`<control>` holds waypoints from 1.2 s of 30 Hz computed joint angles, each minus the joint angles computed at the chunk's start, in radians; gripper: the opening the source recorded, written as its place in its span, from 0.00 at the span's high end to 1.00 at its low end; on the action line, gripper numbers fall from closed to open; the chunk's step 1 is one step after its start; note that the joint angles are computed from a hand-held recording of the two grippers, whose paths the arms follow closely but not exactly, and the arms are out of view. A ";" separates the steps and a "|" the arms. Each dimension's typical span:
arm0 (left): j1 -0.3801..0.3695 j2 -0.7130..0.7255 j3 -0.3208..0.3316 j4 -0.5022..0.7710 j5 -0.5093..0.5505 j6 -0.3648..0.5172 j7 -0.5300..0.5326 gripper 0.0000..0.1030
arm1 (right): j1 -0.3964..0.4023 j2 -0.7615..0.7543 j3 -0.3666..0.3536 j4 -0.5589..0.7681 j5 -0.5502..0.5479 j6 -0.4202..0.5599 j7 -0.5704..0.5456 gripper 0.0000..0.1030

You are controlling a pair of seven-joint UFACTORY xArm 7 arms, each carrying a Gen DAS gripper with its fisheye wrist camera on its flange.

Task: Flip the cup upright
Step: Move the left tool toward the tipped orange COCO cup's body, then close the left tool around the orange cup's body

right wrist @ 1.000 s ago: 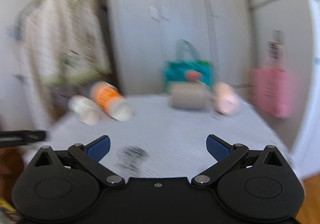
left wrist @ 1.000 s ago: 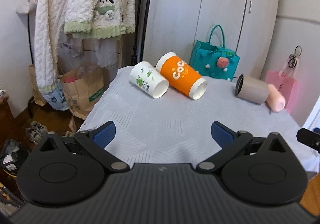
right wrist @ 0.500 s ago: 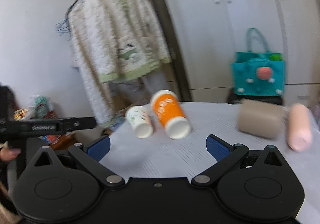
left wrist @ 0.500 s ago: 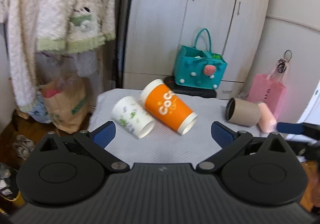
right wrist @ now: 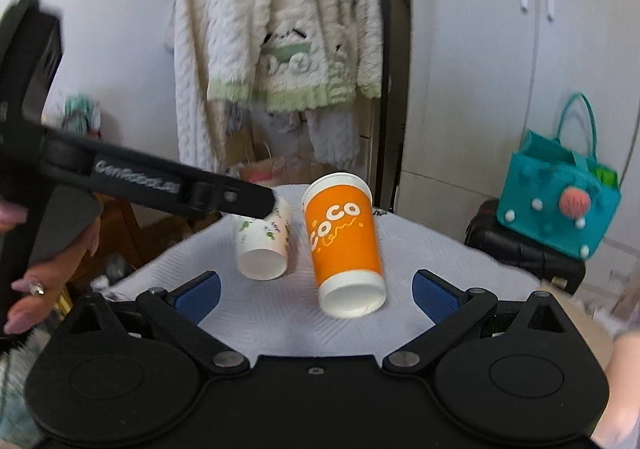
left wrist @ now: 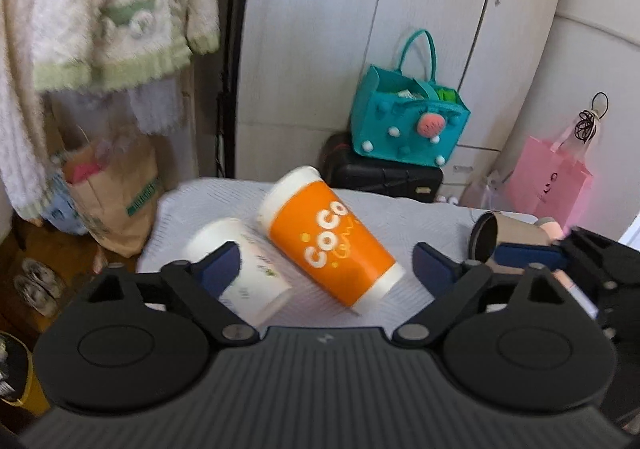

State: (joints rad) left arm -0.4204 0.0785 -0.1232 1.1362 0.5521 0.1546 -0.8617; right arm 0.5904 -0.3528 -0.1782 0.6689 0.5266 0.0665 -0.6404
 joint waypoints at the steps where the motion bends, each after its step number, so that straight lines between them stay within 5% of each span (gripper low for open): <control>1: 0.031 0.020 -0.040 0.016 -0.071 0.007 0.062 0.23 | 0.005 0.024 -0.007 0.022 -0.007 0.002 -0.013 0.00; 4: -0.028 0.063 0.009 0.063 -0.046 0.053 0.028 0.39 | 0.007 0.078 -0.017 0.076 0.000 0.028 -0.068 0.01; 14: -0.005 0.188 -0.048 0.197 -0.350 0.137 0.213 0.45 | 0.046 0.252 -0.045 0.200 0.213 0.006 -0.422 0.02; 19: 0.033 0.244 -0.088 0.266 -0.555 0.194 0.347 0.51 | -0.043 0.349 -0.019 0.314 0.230 0.140 -0.402 0.09; 24: 0.022 0.271 -0.072 0.291 -0.603 0.206 0.376 0.52 | -0.129 0.401 0.020 0.390 0.269 0.285 -0.418 0.09; 28: 0.007 0.285 -0.056 0.303 -0.610 0.203 0.380 0.52 | -0.169 0.436 0.062 0.414 0.195 0.287 -0.350 0.09; 31: 0.001 0.290 -0.049 0.301 -0.607 0.188 0.374 0.52 | -0.203 0.450 0.087 0.431 0.151 0.322 -0.269 0.31; 36: 0.004 0.283 -0.064 0.292 -0.628 0.178 0.396 0.51 | -0.271 0.426 0.140 0.413 0.183 0.345 -0.206 0.31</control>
